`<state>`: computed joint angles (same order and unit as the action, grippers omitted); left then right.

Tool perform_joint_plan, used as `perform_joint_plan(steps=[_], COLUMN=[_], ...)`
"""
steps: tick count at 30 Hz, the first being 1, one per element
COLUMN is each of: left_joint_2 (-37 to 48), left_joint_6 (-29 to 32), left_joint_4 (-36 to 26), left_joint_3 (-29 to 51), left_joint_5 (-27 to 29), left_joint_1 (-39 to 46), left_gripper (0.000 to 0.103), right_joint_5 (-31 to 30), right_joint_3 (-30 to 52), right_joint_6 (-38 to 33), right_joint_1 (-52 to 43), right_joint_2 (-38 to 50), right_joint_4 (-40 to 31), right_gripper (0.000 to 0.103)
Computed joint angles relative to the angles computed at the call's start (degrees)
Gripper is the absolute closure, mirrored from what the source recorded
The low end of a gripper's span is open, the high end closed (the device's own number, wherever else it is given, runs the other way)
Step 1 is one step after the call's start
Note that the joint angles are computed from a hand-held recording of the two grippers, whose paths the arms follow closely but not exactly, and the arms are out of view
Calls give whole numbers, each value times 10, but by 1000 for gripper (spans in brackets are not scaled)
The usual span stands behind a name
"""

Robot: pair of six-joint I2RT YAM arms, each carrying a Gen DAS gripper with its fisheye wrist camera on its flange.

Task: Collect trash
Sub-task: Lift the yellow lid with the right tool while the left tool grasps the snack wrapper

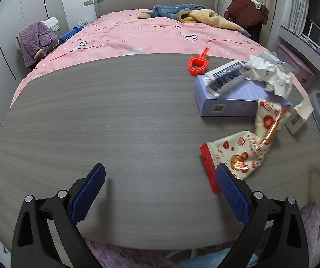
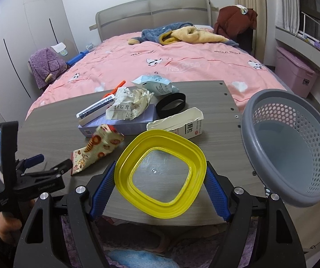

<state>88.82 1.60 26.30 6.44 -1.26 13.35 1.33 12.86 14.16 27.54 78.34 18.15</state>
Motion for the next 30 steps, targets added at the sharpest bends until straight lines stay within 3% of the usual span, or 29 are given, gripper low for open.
perform_joint_plan(steps=[5, 8, 12, 20, 25, 27, 28, 29, 30], left_joint_2=[-138, -167, -92, 48, 87, 96, 99, 101, 103], left_joint_6=[4, 14, 29, 7, -1, -2, -2, -2, 1], left_joint_4=[-78, -100, -83, -18, 1, 5, 4, -2, -7], left_joint_3=[-29, -27, 4, 69, 89, 93, 95, 98, 99], left_joint_5=[16, 36, 78, 40, 22, 21, 24, 28, 28], left_joint_1=[-7, -27, -60, -133, -161, -165, -169, -171, -174], left_gripper=[8, 8, 8, 8, 9, 14, 24, 41, 47], right_joint_5=[-14, -26, -40, -63, -75, -80, -81, -83, -86], right_joint_3=[-13, -22, -29, -42, -45, -46, -46, -46, -45], right_joint_6=[-7, -10, -14, -24, -33, -36, -37, -38, -39], right_joint_1=[-21, -37, -57, -95, -115, -121, -123, -126, -129], right_joint_2=[-31, -54, -66, -80, -79, -78, -76, -74, -71], right_joint_4=[-7, -13, -17, -17, -16, -15, -14, -13, -12], right_gripper=[29, 29, 29, 29, 29, 29, 29, 29, 29])
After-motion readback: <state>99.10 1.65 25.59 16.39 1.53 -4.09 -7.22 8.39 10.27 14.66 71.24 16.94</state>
